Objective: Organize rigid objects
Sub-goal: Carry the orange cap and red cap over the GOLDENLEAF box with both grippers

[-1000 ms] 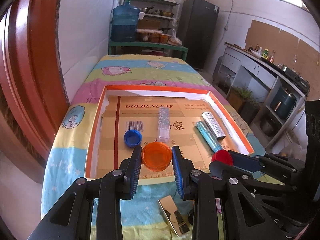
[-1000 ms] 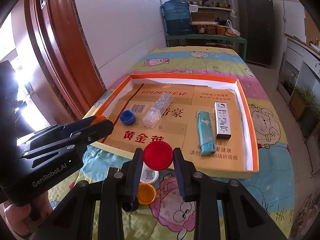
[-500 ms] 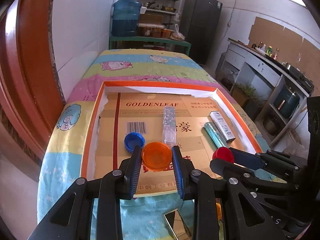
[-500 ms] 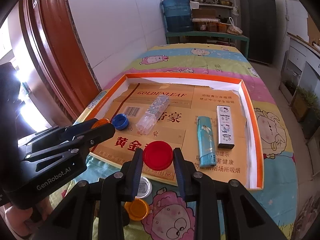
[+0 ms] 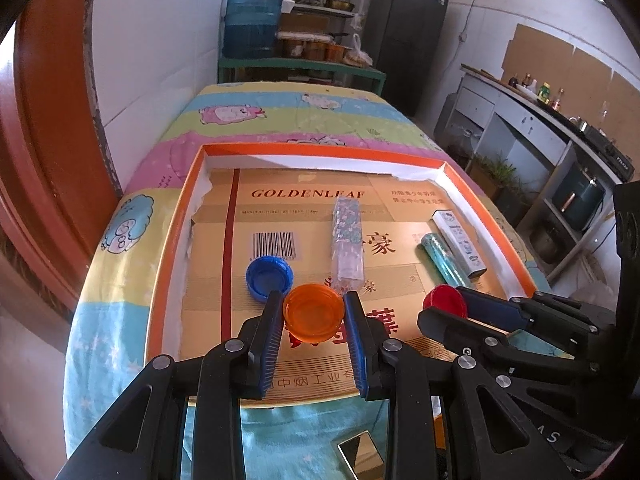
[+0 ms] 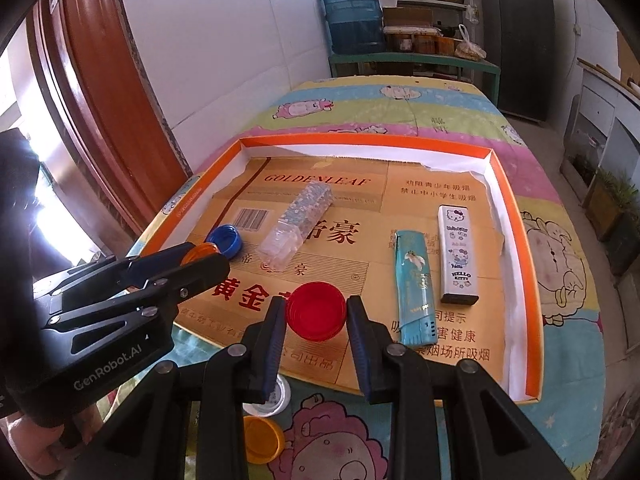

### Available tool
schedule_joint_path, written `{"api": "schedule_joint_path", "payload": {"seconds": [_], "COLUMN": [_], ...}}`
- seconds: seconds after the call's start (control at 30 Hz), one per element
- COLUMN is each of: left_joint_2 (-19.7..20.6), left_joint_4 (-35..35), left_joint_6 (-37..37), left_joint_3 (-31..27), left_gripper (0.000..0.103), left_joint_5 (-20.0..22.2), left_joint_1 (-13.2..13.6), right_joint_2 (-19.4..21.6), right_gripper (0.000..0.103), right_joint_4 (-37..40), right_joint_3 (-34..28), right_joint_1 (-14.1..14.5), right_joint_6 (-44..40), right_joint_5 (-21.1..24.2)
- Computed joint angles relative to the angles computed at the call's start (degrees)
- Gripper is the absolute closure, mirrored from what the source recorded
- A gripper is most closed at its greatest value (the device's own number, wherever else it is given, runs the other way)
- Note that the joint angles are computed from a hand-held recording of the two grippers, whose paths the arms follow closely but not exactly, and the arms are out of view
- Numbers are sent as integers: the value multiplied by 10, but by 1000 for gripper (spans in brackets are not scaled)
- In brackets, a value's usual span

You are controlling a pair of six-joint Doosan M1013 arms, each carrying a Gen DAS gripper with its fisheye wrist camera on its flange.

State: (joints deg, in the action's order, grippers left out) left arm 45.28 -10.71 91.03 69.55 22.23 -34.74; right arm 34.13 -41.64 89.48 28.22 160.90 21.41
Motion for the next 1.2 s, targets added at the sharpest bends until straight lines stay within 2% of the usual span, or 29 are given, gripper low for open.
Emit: {"api": "schedule_joint_path", "payload": {"seconds": [0.93, 1.2], "left_joint_2": [24, 25], "left_joint_4": [30, 39], "left_joint_6": [-24, -26], "left_joint_3": [-34, -33], "left_gripper": [72, 72], "left_joint_5": [45, 41], "left_joint_1": [-2, -3], "right_joint_2": [19, 20], "right_gripper": [72, 72], "right_joint_4": [48, 43], "right_joint_3": [-19, -19], "right_joint_1": [-8, -7], "right_joint_6": [-51, -49], "right_joint_5": [12, 15]}}
